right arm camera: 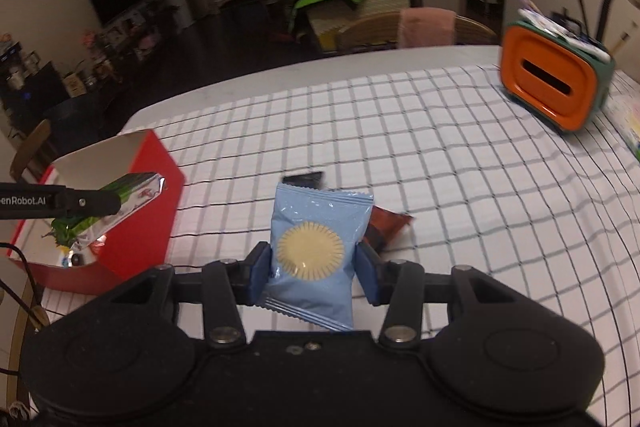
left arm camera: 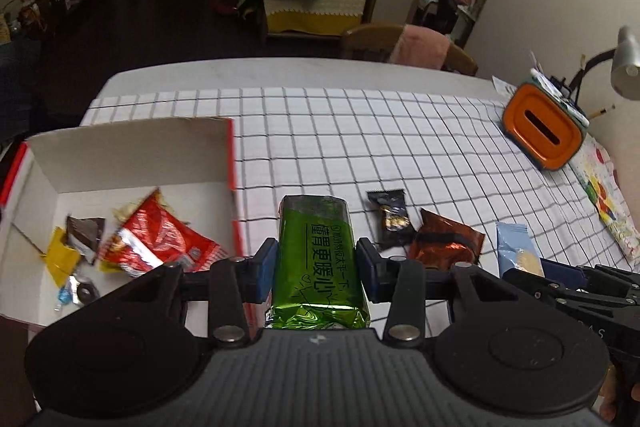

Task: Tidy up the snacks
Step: 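Carry the green bar and blue biscuit packet over the red box with both grippers, then open both grippers to drop the green bar and biscuit packet into the box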

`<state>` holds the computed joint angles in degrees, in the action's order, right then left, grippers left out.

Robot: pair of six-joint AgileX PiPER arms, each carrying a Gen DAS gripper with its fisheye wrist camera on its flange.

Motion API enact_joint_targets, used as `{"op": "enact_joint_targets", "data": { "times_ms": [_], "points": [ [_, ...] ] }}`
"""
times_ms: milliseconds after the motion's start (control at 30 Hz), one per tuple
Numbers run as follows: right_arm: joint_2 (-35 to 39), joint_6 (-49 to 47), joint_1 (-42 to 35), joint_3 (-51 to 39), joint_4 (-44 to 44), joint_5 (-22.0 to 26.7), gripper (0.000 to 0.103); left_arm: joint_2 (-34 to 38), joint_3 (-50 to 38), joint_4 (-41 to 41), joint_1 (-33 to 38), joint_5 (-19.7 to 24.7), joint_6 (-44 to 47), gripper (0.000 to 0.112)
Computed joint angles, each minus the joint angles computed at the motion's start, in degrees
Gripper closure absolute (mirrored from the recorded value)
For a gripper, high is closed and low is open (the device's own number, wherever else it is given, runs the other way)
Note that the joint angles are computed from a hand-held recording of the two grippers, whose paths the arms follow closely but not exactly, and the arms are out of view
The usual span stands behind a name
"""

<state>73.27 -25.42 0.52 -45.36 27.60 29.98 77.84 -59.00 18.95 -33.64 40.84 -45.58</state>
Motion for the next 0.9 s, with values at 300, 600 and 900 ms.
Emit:
{"op": "enact_joint_targets", "data": {
  "times_ms": [300,600,900],
  "points": [
    [7.1,12.3,16.6,-8.7,-9.1,-2.2,0.058,-8.1,5.2,-3.4,13.8,-0.1,10.0,0.071],
    [18.5,24.0,29.6,-21.0,-19.0,-1.9,0.058,-10.4,9.2,-12.2,31.9,-3.1,28.0,0.071],
    [29.4,30.0,38.3,-30.8,-27.0,-0.9,0.058,-6.3,11.7,-16.5,43.0,-8.5,41.0,0.071]
  ]
}}
